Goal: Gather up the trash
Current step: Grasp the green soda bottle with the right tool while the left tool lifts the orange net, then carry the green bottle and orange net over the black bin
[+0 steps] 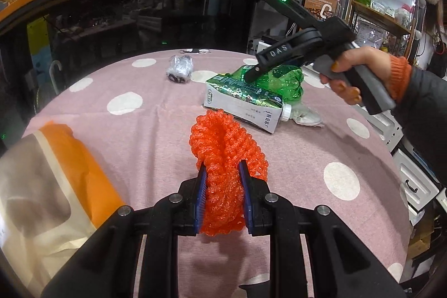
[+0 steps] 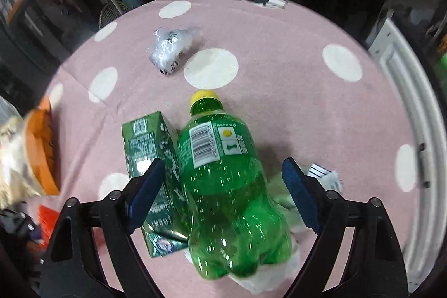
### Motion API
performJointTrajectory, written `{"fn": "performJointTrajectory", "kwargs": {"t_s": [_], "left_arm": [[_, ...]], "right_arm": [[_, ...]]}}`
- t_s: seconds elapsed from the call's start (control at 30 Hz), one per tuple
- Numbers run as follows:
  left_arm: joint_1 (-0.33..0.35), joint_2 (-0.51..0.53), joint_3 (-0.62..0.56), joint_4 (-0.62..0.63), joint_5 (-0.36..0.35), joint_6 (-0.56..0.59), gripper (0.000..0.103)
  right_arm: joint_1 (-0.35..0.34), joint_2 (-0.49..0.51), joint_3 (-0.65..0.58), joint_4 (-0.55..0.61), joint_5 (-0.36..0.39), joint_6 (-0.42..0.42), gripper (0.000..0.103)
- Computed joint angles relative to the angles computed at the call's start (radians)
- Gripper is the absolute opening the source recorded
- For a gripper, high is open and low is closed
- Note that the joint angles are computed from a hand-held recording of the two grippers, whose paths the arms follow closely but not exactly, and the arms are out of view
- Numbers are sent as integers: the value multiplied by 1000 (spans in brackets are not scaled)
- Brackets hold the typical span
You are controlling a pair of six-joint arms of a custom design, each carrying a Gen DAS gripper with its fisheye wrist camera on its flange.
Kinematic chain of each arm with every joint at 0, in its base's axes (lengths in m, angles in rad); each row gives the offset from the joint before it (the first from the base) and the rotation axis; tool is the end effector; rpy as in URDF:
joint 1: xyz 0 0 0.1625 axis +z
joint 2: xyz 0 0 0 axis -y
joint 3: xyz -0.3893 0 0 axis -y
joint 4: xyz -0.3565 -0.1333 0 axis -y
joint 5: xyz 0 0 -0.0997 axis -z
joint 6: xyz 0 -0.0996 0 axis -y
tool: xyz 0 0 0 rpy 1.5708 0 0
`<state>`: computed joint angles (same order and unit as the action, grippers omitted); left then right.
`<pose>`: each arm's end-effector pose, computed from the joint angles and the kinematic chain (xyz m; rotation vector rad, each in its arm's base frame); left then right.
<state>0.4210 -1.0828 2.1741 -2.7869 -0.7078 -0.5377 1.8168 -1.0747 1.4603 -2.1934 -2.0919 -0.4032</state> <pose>-0.3289 -0.3763 0.1382 0.6812 2.3934 -0.9590 0.2353 -0.5934 0.3102 0.7492 -2.4844 0.2536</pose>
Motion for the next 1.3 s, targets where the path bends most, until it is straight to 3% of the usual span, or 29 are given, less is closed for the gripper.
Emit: {"fn": "performJointTrajectory", "kwargs": {"t_s": [0.17, 0.27, 0.3, 0.73, 0.97, 1.3], "left_arm": [[12, 4, -5, 2, -18, -3, 22], [14, 7, -6, 3, -24, -5, 22], [12, 8, -5, 3, -22, -6, 22], [-11, 16, -16, 42, -9, -26, 22], [-48, 21, -14, 67, -15, -47, 22], [-114, 63, -15, 72, -66, -68, 22]], "right_arm": [[-51, -1, -43, 113, 140, 86, 85], [-80, -14, -41, 145, 228, 123, 73], [-84, -23, -26, 126, 244, 116, 62], [-88, -167, 152, -80, 323, 93, 62], [-72, -321, 310, -189, 338, 38, 62], [-123, -584, 562, -279, 354, -24, 62]]}}
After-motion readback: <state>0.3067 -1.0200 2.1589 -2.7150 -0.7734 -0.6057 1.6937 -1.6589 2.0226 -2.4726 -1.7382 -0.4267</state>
